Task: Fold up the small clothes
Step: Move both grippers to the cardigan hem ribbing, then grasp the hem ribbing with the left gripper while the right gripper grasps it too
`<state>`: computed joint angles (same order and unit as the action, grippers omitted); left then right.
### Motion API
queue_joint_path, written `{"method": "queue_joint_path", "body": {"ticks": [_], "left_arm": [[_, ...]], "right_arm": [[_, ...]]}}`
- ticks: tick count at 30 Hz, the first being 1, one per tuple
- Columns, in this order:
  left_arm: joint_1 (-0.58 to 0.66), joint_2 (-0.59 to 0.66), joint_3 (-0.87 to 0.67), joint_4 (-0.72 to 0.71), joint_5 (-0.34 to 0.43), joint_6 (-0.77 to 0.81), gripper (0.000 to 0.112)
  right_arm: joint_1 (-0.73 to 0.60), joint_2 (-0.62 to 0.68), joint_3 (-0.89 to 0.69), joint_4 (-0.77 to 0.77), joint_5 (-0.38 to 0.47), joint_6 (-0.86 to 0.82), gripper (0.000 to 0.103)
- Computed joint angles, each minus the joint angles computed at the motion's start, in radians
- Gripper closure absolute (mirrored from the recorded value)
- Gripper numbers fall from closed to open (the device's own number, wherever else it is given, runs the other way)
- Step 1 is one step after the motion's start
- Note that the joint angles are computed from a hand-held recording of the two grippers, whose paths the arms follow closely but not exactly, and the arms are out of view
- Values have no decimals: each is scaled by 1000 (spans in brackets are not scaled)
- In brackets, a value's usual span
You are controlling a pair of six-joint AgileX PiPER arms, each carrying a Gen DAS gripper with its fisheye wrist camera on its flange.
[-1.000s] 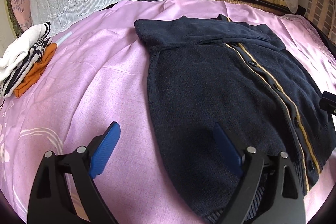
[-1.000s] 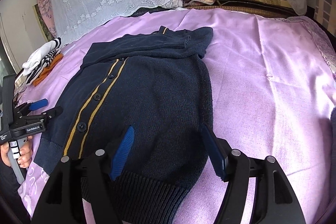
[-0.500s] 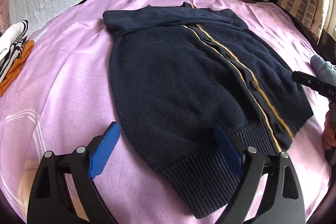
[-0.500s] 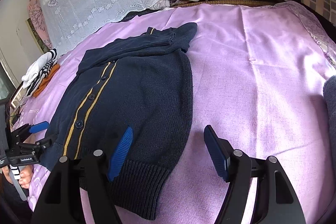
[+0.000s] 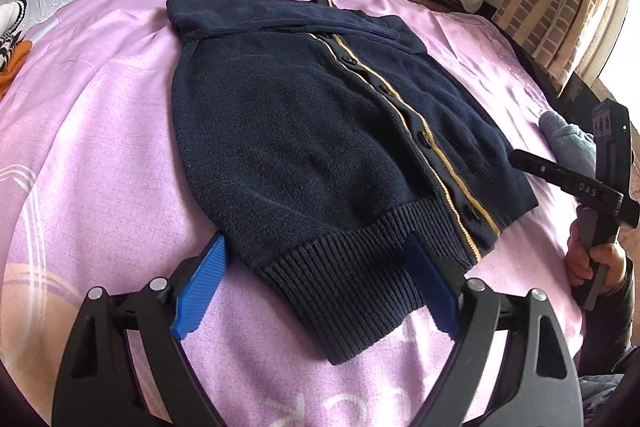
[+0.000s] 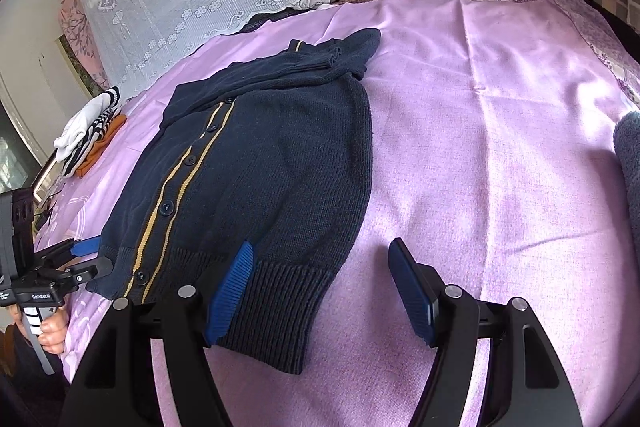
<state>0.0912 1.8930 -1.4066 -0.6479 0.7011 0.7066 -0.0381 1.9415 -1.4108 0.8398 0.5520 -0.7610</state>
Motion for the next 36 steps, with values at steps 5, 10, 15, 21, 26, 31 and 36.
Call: {"method": "queue_joint_path", "body": {"ticks": [5, 10, 15, 21, 26, 31, 36], "left_arm": [[5, 10, -15, 0, 19, -4, 33], [23, 21, -32, -16, 66, 12, 37], [-1, 29, -36, 14, 33, -7, 36], [16, 7, -9, -28, 59, 51, 56], [48, 75, -100, -89, 152, 28, 54], [59, 45, -44, -140, 143, 105, 84], [67, 54, -51, -184, 156, 117, 105]], "right_arm": [[-26, -7, 13, 51, 71, -54, 32], [-40, -4, 16, 69, 118, -79, 32], [-34, 20, -20, 57, 140, -49, 33], [-49, 39, -39, 85, 254, -63, 49], [-55, 109, -125, 108, 313, 0, 73], [-77, 112, -102, 160, 326, -37, 86], [-70, 76, -58, 187, 273, -61, 95]]}}
